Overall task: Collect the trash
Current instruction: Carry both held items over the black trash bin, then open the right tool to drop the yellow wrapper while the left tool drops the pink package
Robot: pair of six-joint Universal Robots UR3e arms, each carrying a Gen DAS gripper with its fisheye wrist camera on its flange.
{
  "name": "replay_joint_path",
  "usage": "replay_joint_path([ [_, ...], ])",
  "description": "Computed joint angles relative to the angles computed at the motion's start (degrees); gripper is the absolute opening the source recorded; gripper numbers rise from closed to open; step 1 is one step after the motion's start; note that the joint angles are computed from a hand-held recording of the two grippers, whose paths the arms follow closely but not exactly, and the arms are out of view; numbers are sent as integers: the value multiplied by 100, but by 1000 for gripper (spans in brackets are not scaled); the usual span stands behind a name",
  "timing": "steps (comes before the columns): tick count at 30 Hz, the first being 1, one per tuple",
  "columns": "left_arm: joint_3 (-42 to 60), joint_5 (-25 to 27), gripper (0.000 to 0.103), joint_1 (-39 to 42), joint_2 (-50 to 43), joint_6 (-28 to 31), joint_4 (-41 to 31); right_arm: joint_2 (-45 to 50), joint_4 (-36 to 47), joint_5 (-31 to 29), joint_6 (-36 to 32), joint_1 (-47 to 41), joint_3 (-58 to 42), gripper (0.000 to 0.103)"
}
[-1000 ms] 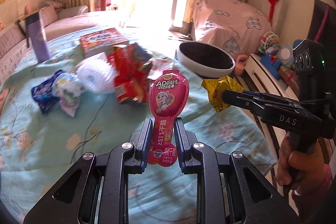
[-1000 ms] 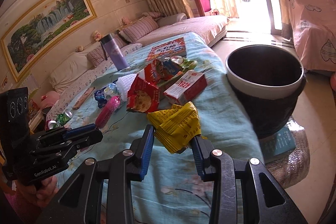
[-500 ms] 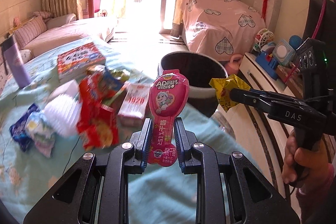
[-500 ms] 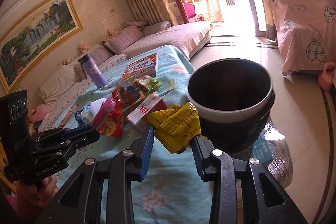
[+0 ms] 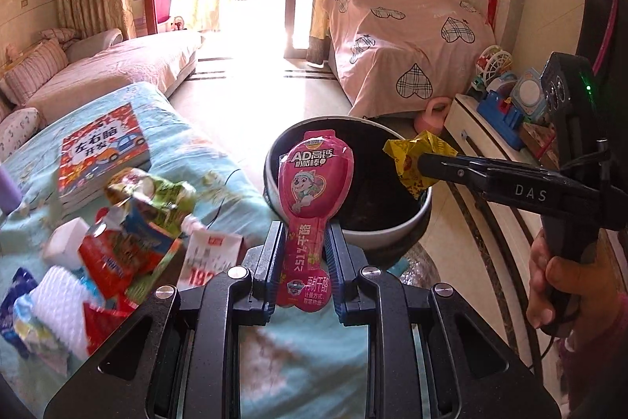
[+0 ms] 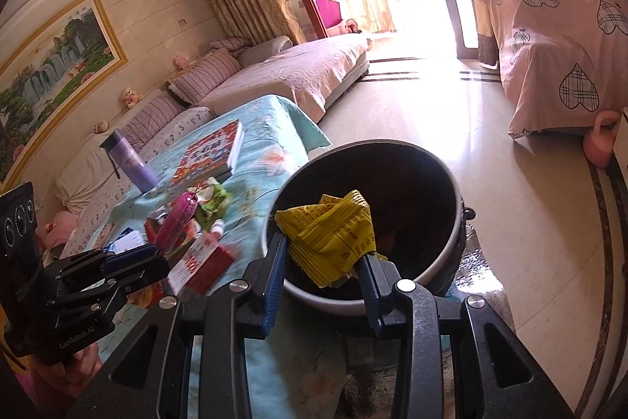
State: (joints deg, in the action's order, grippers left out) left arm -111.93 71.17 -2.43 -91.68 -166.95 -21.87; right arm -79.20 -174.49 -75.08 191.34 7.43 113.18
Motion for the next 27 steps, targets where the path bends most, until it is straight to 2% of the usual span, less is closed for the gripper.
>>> replay_joint_path([
  [10, 2065, 622, 20, -695, -1694, -332, -806, 602, 554, 570, -189, -578, -717, 36],
  [19, 3051, 871, 20, -948, -2524, -426, -1185, 1032, 980, 840, -314, -838, -1218, 39],
  [21, 3145, 873, 21, -961, -2570, -431, -1256, 1059, 1093, 839, -350, -866, -1287, 43],
  [22, 3158, 891, 22, -968, -2574, -448, -1267, 1113, 1137, 856, -333, -866, -1366, 49],
  [23, 3156, 882, 28, -961, -2565, -455, -1297, 1120, 1183, 890, -309, -895, -1376, 56],
  [24, 3095, 848, 32, -947, -2516, -469, -1278, 1174, 1226, 951, -294, -926, -1458, 58],
  [26, 2904, 900, 54, -944, -2403, -509, -1099, 1134, 1144, 1019, -257, -973, -1371, 58],
  [27, 2760, 894, 56, -926, -2323, -528, -995, 1107, 1096, 1039, -223, -982, -1320, 59],
])
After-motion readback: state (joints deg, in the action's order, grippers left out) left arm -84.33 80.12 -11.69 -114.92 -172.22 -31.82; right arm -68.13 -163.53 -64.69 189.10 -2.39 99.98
